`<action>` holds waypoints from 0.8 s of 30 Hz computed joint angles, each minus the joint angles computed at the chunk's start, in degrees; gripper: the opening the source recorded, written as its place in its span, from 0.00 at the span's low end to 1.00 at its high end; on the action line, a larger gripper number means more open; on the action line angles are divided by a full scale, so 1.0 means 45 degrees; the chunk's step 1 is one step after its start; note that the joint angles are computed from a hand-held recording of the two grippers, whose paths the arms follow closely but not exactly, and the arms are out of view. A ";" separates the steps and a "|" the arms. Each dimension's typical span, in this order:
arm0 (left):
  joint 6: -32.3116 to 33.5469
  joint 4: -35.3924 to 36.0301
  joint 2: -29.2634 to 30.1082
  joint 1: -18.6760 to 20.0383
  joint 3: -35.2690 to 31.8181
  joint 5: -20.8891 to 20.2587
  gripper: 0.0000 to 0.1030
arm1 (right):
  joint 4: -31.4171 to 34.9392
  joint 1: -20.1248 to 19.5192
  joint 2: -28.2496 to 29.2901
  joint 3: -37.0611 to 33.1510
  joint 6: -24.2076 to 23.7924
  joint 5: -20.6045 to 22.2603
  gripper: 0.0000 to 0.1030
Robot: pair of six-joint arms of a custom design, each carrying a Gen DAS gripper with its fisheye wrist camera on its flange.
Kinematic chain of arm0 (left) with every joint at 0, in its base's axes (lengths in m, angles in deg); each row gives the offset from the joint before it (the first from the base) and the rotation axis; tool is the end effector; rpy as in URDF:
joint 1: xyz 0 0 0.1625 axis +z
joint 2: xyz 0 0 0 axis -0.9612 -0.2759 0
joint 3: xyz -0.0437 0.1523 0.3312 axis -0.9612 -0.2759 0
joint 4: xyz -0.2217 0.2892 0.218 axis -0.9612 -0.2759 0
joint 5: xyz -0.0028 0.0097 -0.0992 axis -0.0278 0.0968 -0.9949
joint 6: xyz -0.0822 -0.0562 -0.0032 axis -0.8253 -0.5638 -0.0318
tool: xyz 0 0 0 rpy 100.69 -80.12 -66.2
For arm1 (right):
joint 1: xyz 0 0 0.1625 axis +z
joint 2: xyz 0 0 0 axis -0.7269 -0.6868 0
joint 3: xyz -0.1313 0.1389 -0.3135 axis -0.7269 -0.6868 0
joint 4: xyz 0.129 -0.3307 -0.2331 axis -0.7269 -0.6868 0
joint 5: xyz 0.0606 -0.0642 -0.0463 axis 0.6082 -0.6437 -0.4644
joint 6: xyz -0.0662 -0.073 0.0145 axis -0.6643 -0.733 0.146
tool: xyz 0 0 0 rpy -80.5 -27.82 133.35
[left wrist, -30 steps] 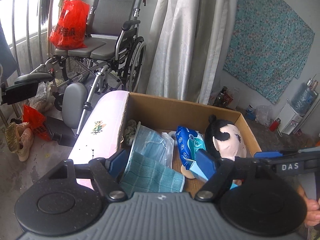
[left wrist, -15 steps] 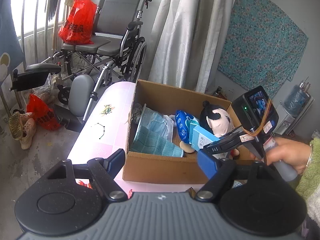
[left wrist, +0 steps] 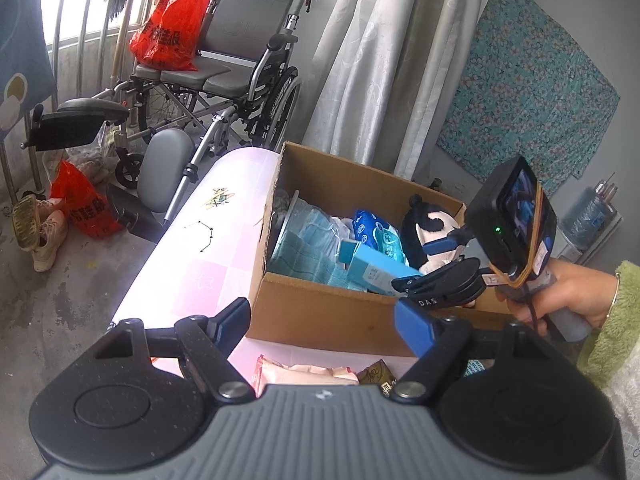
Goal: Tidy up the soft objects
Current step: 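Withdraw both grippers from the box back over the table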
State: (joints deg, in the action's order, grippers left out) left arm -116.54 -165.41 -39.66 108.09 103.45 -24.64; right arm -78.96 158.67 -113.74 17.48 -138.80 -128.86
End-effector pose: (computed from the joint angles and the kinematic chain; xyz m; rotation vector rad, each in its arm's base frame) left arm -0.1920 -0.3789 0.2756 0.3887 2.5223 -1.0423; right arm 0.2781 -0.5295 0.1398 1.1291 -1.9319 0.2061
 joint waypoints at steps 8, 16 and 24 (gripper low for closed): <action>-0.1101 0.1147 -0.0837 -0.0727 0.0526 0.0093 0.78 | 0.1301 0.0250 -0.3251 0.1572 0.3357 0.1990 0.73; -0.2418 0.3005 -0.2022 -0.1823 0.1074 -0.0175 0.83 | 0.2354 0.0024 -0.9706 0.5438 0.8401 0.5317 0.82; -0.3734 0.4954 -0.3275 -0.2761 0.1968 -0.1694 0.84 | 0.4845 -0.1193 -1.6499 1.0204 1.2016 0.6031 0.83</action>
